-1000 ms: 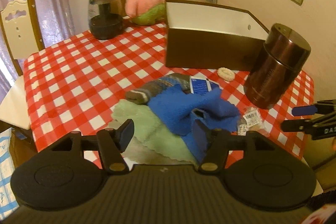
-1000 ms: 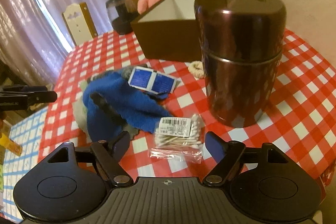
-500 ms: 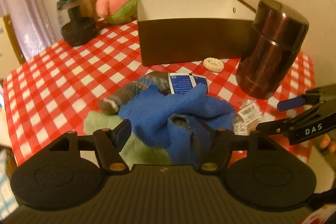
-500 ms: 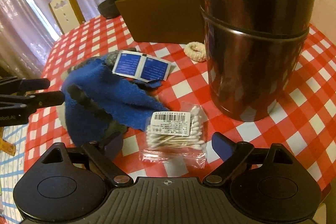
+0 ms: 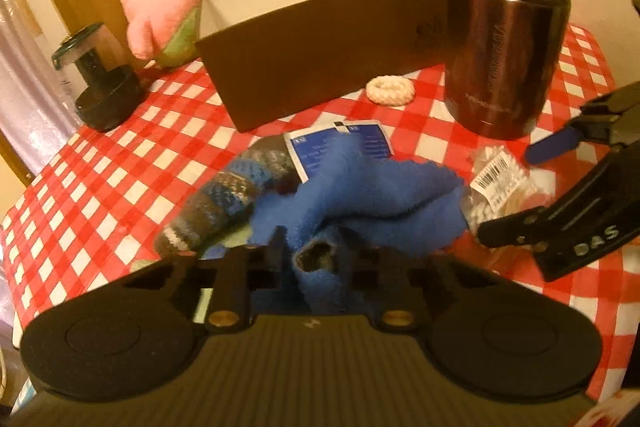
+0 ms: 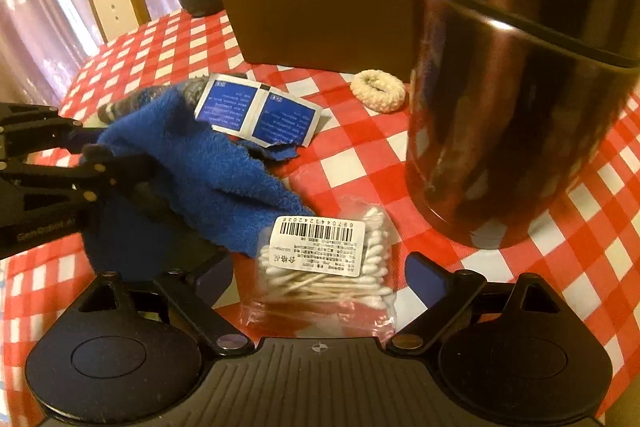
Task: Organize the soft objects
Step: 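Grasp the blue towel with the left gripper while the right gripper grasps the cotton swab bag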
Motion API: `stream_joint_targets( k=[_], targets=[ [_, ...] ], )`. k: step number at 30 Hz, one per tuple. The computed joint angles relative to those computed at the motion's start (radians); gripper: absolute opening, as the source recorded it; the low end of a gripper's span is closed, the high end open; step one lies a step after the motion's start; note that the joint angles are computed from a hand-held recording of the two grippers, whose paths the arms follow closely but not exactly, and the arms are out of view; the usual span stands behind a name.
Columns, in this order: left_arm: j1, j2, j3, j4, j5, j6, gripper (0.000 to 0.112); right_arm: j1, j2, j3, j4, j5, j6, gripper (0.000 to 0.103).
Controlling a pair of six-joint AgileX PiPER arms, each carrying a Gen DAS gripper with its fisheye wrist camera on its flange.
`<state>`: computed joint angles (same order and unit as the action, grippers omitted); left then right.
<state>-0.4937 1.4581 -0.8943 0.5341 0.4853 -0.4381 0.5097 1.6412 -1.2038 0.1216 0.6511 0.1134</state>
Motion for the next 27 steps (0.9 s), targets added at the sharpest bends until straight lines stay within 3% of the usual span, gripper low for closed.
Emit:
stream_joint_targets(
  k=[9, 13, 27],
  targets=[
    [0.017, -0.006, 0.011, -0.039, -0.018, 0.025, 0.016, 0.057, 0.03, 0.016, -0.136, -0.048, 0.139, 0.09],
    [0.02, -0.007, 0.012, -0.048, -0.019, 0.022, 0.015, 0.069, 0.021, 0.033, -0.213, -0.069, 0.193, 0.072],
    [-0.011, -0.039, 0.009, -0.069, 0.012, 0.021, 0.011, 0.038, -0.05, 0.081, -0.119, -0.064, 0.094, 0.07]
  ],
)
